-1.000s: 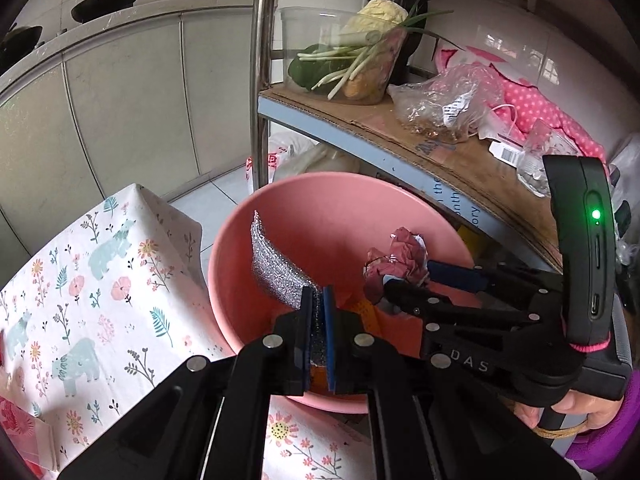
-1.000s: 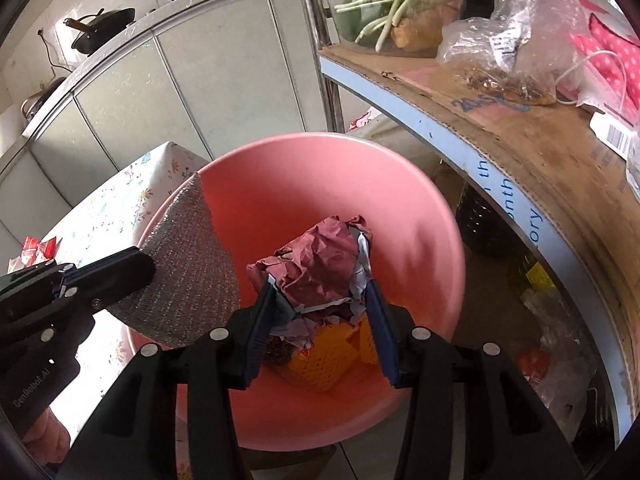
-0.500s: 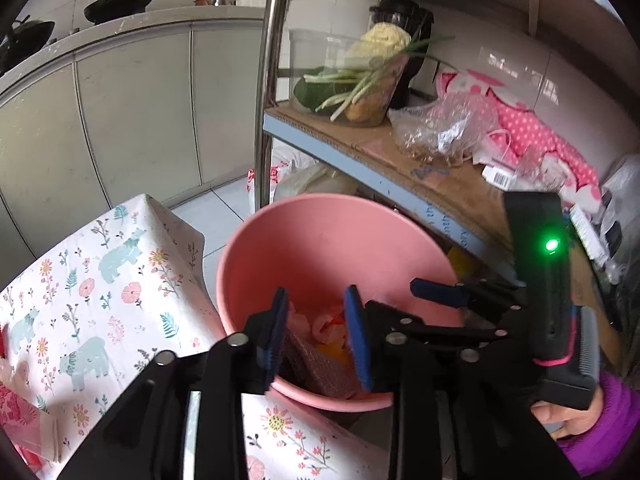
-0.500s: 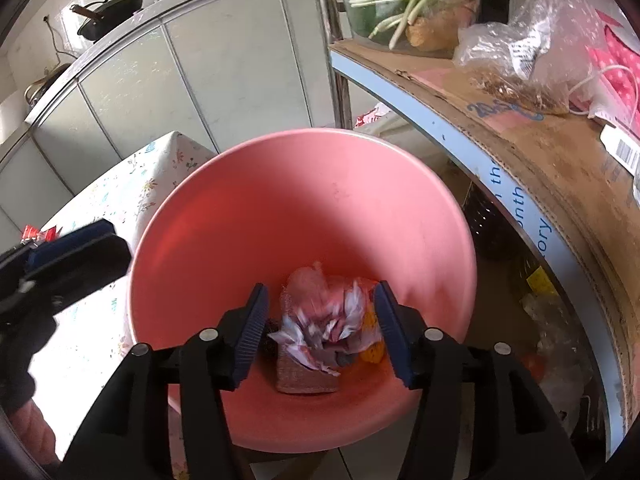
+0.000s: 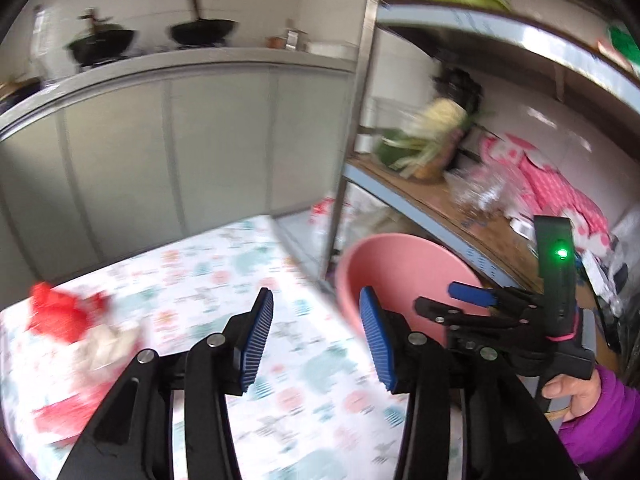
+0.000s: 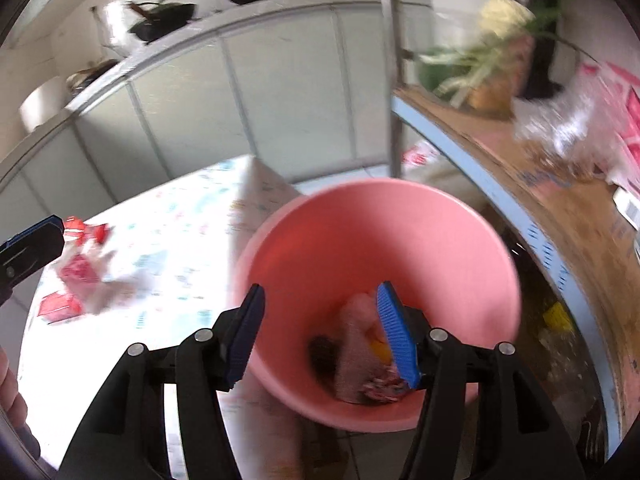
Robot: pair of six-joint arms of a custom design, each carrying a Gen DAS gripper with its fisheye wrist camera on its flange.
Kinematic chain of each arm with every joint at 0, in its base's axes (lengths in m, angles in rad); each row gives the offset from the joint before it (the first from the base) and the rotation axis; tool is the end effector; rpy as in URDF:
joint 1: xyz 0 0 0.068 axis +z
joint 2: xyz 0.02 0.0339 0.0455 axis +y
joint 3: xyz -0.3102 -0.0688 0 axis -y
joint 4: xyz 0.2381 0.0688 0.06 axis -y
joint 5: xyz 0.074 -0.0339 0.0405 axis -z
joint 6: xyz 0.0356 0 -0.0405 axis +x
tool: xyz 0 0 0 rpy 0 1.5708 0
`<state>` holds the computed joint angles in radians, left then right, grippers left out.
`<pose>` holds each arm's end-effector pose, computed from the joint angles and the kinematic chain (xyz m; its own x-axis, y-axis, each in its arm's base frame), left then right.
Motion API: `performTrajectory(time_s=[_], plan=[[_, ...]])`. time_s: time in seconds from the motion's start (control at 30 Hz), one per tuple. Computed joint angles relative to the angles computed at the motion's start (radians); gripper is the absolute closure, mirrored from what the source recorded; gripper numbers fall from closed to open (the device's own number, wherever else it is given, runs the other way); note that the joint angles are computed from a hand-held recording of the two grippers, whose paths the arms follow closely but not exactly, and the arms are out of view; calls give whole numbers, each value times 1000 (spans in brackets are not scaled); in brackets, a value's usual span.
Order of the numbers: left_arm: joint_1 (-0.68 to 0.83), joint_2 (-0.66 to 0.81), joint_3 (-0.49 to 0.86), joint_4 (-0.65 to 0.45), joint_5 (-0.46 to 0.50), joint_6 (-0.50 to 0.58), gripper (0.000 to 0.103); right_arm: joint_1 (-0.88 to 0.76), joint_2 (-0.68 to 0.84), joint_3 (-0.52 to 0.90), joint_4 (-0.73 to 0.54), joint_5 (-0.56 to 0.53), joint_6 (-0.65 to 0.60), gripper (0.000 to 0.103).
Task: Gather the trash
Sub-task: 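Move both grippers back from the basin to the table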
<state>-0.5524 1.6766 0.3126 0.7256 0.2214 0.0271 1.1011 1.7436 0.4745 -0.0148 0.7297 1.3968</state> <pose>0.2067 -0.1366 0.1365 -0.4892 0.3326 -0.8063 0.6755 0.7292 -0.1091 0.1252 0.1942 0.1131 -0.6457 0.3499 -0.6787 0.3273 0.9299 0.1680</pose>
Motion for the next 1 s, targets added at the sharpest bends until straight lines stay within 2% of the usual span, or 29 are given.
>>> performTrajectory(time_s=[0.13, 0.27, 0.37, 0.5, 0.6, 0.7, 0.8, 0.87, 1.0], plan=[[213, -111, -81, -46, 64, 49, 56, 24, 41, 110, 1, -4, -87, 44], [488, -161, -137, -85, 147, 146, 56, 24, 113, 216, 32, -38, -172, 44], [696, -110, -140, -103, 212, 243, 55, 25, 179, 288, 44, -76, -214, 44], [889, 75, -119, -38, 216, 331, 52, 17, 266, 377, 27, -119, -254, 44], [955, 200, -63, -34, 202, 358, 52, 11, 309, 423, 0, -145, -273, 44], [991, 294, 9, -77, 195, 358, 52, -8, 332, 440, -10, -187, -284, 44], [961, 341, 64, -123, 157, 333, 51, -25, 348, 455, -26, -219, -286, 44], [945, 345, 75, -139, 174, 338, 51, -35, 357, 464, -31, -236, -298, 44], [867, 364, 95, -114, 110, 289, 50, -64, 378, 489, -40, -275, -321, 44]])
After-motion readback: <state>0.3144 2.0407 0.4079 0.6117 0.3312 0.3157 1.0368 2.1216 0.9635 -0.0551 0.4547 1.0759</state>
